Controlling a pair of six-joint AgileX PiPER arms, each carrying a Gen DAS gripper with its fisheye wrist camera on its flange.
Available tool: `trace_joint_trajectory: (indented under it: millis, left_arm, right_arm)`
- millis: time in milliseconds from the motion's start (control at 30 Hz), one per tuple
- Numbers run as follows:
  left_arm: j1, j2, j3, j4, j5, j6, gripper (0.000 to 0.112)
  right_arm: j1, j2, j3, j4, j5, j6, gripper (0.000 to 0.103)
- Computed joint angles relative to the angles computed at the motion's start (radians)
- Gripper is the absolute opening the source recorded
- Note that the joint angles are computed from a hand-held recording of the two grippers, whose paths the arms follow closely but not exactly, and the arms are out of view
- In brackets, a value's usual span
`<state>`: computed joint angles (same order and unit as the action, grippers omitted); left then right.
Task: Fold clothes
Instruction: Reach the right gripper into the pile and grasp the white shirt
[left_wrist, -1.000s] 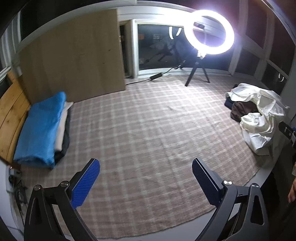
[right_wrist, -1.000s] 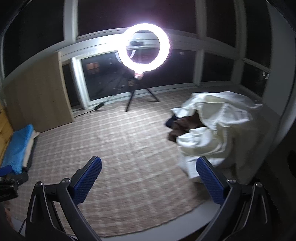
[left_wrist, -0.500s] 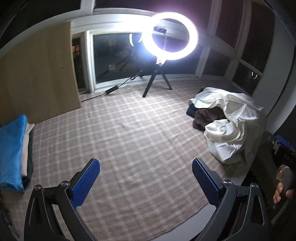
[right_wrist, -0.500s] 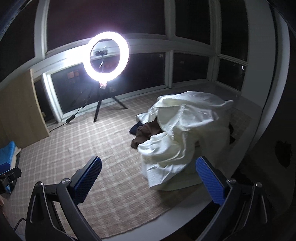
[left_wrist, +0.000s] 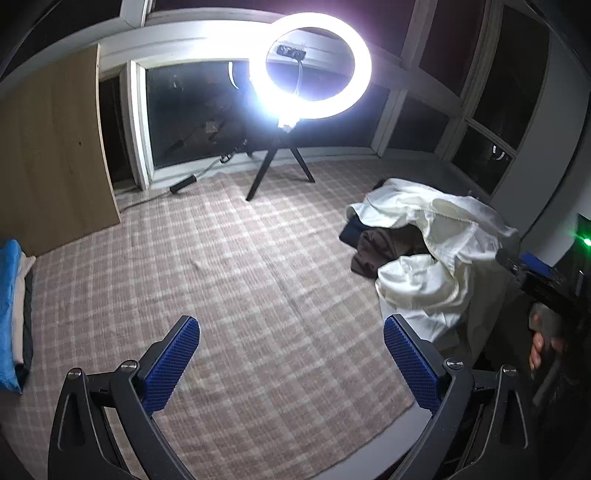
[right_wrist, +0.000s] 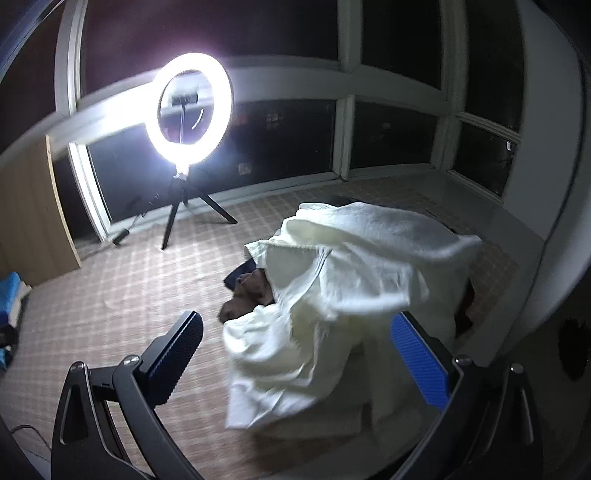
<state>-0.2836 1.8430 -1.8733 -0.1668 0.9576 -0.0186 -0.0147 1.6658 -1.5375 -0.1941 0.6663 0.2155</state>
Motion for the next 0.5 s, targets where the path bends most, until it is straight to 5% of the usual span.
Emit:
trace_joint_trajectory:
  millis: [267, 367, 433, 500]
  left_arm:
    - [-0.008, 0.073, -0.093, 0.112, 0.022, -0.159, 0.101]
    - [-0.007, 0.107, -0.131, 0.137, 0.040, -0.211, 0.101]
    - [-0.009, 0.123, -0.145, 0.146, 0.046, -0.227, 0.101]
    - [-0.015, 0.140, -0.167, 0.158, 0.056, -0.243, 0.101]
  right_arm:
    - [-0.050, 0.389, -0.434, 0.084, 0.142, -0.256, 0.092]
    - [-0.054, 0.500, -0.589, 0.109, 0.251, -0.315, 0.059]
    - [-0.064, 0.558, -0.675, 0.146, 0.325, -0.361, 0.011]
    - [-0.091, 0.618, -0.790, 0.244, 0.433, -0.423, 0.003]
